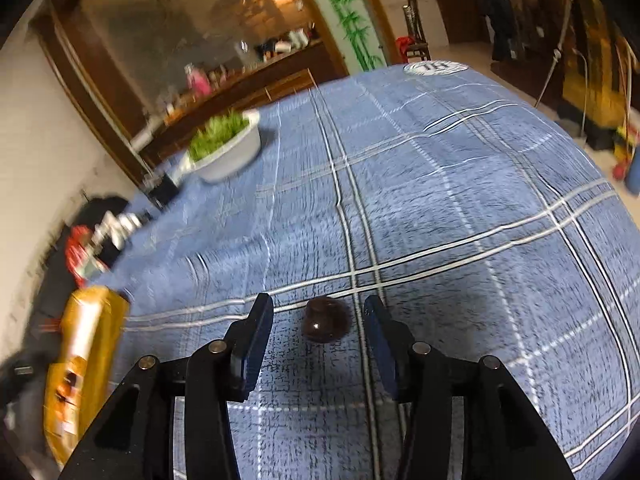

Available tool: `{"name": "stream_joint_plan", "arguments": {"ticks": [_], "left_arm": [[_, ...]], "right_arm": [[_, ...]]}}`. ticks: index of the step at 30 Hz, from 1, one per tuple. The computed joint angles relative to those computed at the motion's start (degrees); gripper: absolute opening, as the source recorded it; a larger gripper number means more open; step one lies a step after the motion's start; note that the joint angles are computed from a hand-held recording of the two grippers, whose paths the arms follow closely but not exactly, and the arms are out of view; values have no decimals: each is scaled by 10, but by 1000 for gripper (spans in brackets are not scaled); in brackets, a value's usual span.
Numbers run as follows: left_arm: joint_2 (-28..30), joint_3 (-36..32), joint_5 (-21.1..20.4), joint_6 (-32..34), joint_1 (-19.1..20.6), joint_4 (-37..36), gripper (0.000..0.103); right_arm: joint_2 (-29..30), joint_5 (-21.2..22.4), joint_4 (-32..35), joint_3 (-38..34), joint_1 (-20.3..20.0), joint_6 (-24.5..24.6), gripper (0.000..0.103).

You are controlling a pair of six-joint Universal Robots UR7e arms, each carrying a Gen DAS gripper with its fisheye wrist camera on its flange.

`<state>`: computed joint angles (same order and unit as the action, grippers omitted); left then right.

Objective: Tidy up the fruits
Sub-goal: 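Grasp the dark plum with the right tool while the left tool grasps the red date, then place the plum and red date in the tray and open both tools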

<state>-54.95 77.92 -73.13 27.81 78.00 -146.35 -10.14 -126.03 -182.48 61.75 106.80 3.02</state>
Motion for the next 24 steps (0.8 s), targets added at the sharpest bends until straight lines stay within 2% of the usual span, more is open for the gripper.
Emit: {"name": "stream_joint_plan", "arguments": {"ticks": [1,3,4,7,11,15,18,24], "left_arm": [[-10,7,-2,-2,3,-5,18],[-30,16,-10,-14,10,-3,18],[-40,19,-15,-21,16,-2,18],[-64,25,-30,-41,33,1,18],[-89,15,-61,-76,66,20,18],[-102,7,-63,-99,93,13,19],[-106,1,-56,-111,111,8,19],[-106,-3,2,-109,131,-19,19]], "right_arm": [[10,-17,26,-20,1,2,51],[27,-51,55,-49,5,-1,40],[30,-64,58,-54,8,-5,26],[12,-47,31,-19,11,12,26],[-23,23,-15,49,19,37,26],[-37,138,-37,87,30,72,27],[-20,201,-17,65,43,82,27],[62,270,92,-63,81,63,27]]}}
